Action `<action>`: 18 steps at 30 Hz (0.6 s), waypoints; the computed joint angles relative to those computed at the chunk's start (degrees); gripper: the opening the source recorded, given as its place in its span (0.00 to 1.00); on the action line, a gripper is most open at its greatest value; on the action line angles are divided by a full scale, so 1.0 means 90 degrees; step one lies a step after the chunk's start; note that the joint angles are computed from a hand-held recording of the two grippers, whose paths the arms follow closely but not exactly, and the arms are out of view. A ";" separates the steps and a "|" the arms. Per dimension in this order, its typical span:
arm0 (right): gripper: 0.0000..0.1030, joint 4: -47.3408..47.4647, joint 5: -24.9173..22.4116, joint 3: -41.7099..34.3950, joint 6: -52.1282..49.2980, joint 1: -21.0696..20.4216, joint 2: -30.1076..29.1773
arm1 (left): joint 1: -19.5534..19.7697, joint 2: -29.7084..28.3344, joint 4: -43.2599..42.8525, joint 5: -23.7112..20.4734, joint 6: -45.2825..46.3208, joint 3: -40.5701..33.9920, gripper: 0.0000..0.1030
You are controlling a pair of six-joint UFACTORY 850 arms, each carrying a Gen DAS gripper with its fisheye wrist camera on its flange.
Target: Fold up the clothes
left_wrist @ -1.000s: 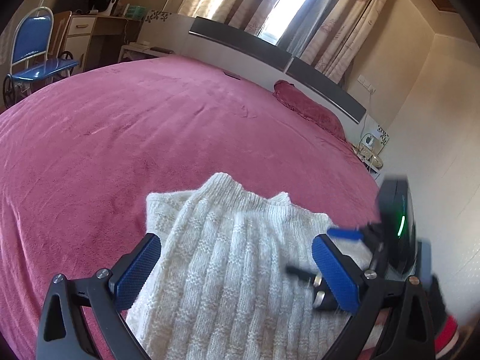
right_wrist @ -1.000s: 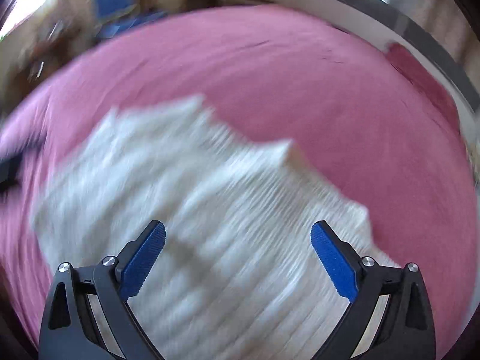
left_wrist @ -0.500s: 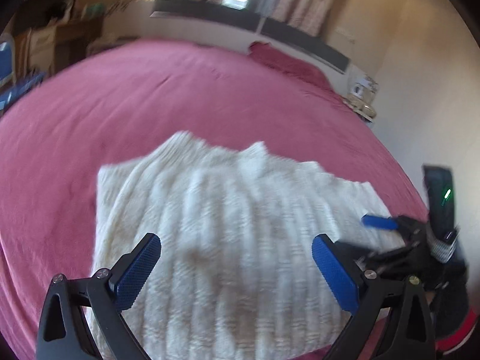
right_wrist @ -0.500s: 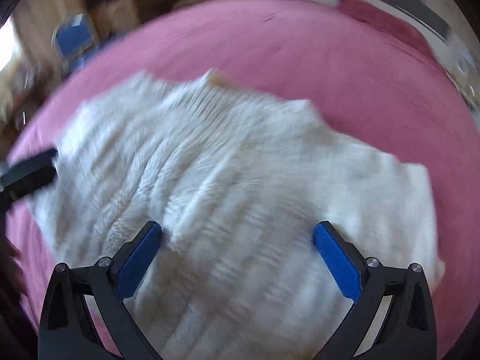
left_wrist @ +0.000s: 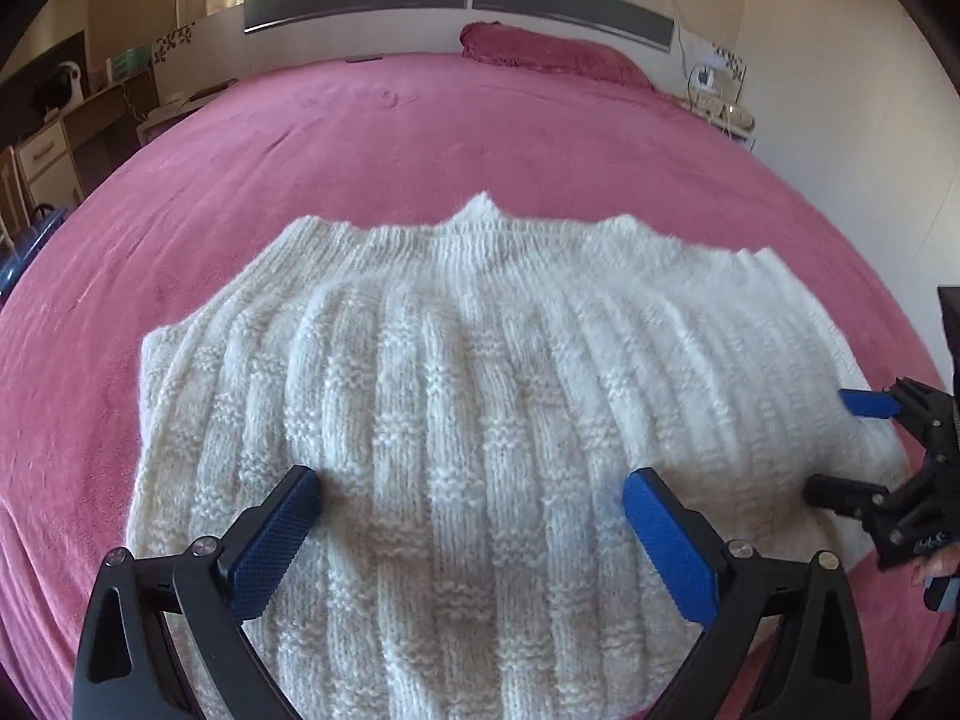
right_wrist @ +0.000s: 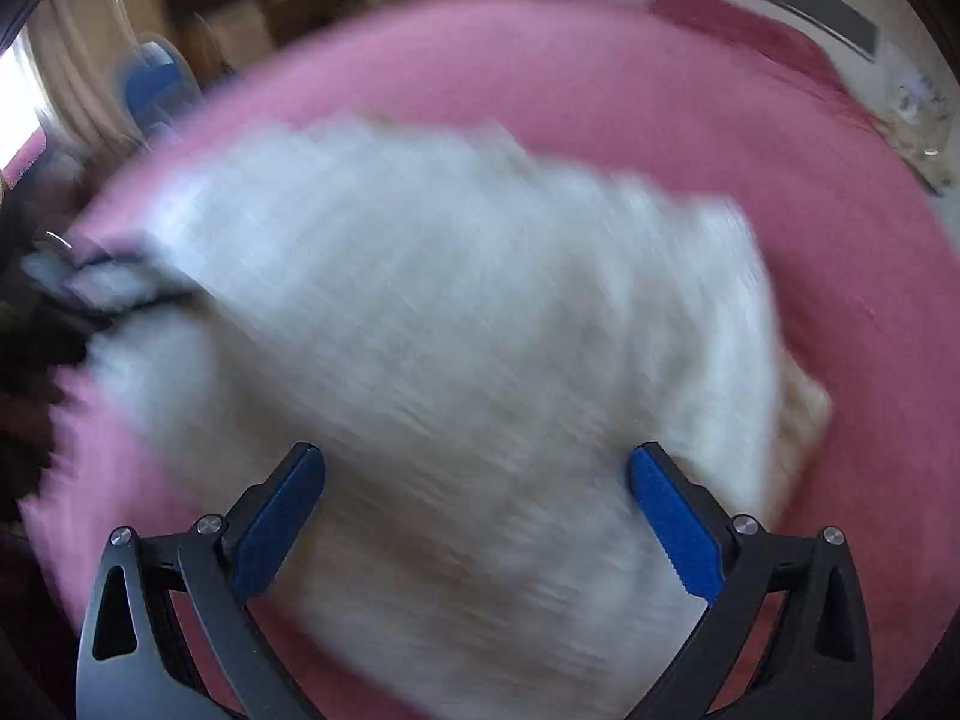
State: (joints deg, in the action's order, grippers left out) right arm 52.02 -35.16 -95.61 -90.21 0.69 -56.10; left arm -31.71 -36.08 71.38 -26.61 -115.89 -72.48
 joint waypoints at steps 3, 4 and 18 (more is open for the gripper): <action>1.00 0.0598 -0.0038 0.0022 0.0027 -0.0080 -0.0019 | -0.0089 0.0044 0.0246 -0.0234 -0.0156 0.0003 1.00; 1.00 0.1036 0.0008 0.0229 -0.0186 -0.0105 0.0130 | -0.0130 0.0116 0.0612 -0.0344 -0.0563 0.0074 1.00; 1.00 0.1472 0.1019 0.1379 -0.1187 0.0193 0.0751 | -0.0513 -0.0388 -0.1139 -0.0659 0.2093 -0.0653 1.00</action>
State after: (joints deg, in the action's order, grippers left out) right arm 65.26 -25.99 -83.20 -100.89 2.43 -49.35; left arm -36.32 -39.57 61.13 -32.55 -97.05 -78.35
